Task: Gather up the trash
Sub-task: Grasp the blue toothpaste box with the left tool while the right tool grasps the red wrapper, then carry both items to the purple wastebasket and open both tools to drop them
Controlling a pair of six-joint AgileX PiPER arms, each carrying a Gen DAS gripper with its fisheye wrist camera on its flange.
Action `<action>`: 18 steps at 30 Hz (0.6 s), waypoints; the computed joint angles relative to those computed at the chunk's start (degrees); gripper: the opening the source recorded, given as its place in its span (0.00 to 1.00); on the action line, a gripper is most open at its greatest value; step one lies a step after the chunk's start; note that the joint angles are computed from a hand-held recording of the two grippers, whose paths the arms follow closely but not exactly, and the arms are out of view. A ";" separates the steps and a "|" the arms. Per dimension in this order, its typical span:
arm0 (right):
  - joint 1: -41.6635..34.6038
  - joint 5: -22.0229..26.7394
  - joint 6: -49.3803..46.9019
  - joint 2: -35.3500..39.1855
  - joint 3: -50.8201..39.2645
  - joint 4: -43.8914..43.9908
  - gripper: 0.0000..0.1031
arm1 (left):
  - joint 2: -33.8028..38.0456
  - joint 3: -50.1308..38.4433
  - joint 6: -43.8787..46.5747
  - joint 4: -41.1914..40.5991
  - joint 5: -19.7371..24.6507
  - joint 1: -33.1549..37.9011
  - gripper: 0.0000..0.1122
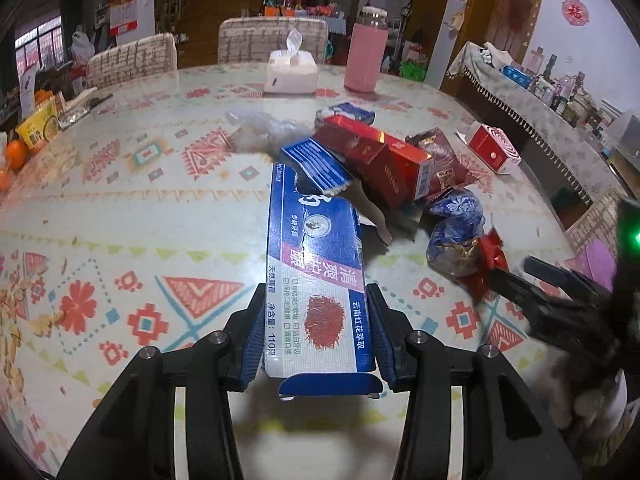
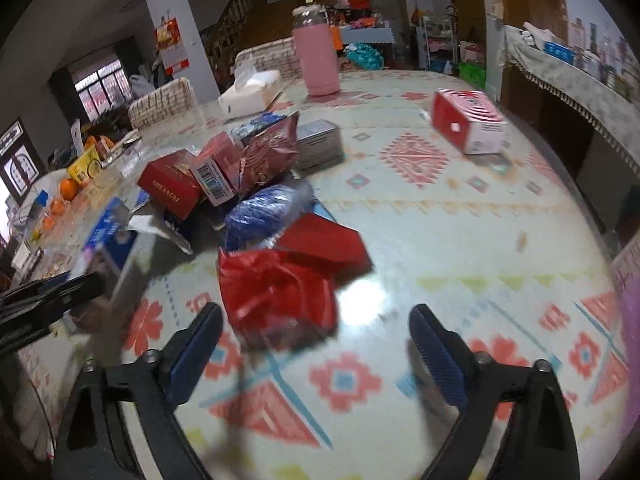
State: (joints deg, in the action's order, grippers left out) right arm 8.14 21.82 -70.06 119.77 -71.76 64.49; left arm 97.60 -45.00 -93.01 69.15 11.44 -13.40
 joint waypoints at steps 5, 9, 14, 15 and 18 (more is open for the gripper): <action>2.32 -0.72 8.31 1.59 -2.80 -7.59 0.60 | -1.45 1.51 -4.23 6.24 -0.38 0.53 0.40; 1.67 -0.39 5.58 0.05 -0.53 -4.42 0.57 | -1.96 2.04 -4.97 8.07 -1.23 0.80 0.40; -1.92 1.76 -4.63 -4.26 5.45 6.27 0.57 | -2.79 2.04 -3.73 7.33 -1.38 -1.04 0.40; -3.25 2.68 -7.07 -5.45 6.86 8.69 0.57 | -2.88 1.64 -1.51 5.35 -1.48 -1.73 0.40; -7.20 6.01 -11.59 -8.49 10.13 12.96 0.57 | -2.41 -0.29 4.22 -0.07 -0.88 -4.52 0.40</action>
